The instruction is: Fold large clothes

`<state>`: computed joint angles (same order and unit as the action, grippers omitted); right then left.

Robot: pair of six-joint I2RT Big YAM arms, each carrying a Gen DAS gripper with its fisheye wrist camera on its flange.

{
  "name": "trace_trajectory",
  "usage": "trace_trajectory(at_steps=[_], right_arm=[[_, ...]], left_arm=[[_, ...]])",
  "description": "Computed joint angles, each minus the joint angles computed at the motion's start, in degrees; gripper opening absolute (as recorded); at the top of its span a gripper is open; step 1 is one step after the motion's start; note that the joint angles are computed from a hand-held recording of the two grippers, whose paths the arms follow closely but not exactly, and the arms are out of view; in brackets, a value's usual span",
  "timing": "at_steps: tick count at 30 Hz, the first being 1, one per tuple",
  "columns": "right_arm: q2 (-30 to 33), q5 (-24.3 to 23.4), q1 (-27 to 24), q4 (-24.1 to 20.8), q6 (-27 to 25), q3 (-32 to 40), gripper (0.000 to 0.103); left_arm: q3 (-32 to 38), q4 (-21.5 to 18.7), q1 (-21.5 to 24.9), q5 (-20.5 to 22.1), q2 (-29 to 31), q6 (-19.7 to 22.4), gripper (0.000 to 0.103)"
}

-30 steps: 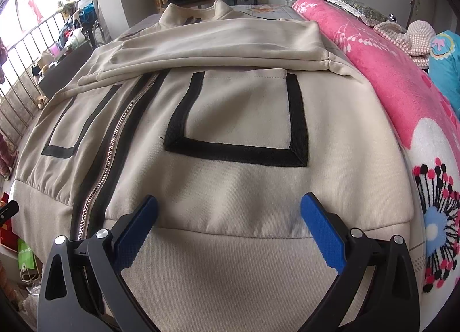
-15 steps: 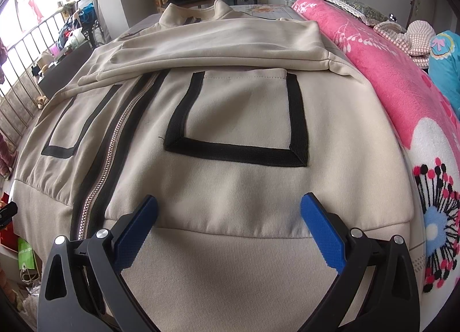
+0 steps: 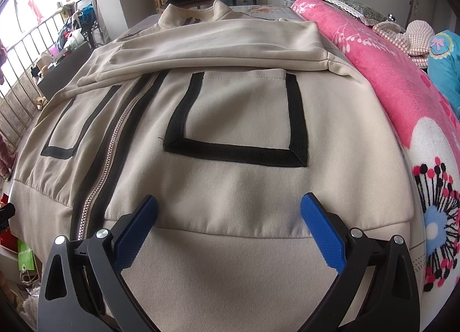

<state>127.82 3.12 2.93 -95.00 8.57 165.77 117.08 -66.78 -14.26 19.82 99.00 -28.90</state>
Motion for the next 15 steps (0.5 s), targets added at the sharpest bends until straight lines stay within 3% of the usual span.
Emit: trace_trajectory(at_steps=[3,7,9,10,15], right_arm=[[-1.12,0.27,0.06,1.3,0.09,-2.27,0.097],[-1.55,0.54,0.15,1.96,0.03,-3.22,0.097],[-2.13,0.51,0.16,2.52,0.01,-4.35,0.097],[-2.42,0.5,0.16,2.83,0.06,-4.93,0.097],[-3.29,0.14,0.09,3.6,-0.17,-6.49,0.097]], left_arm=[[-0.69,2.23,-0.36,1.8,-1.07,2.58,0.043],[2.19,-0.84,-0.63,0.74,1.11,4.45,0.042],[3.89,-3.37,-0.91,-1.72,2.38,4.66,0.033],[4.91,-4.69,-1.16,-3.36,3.01,5.31,0.022],[8.94,-8.42,-2.21,-7.94,4.83,9.94,0.018]])
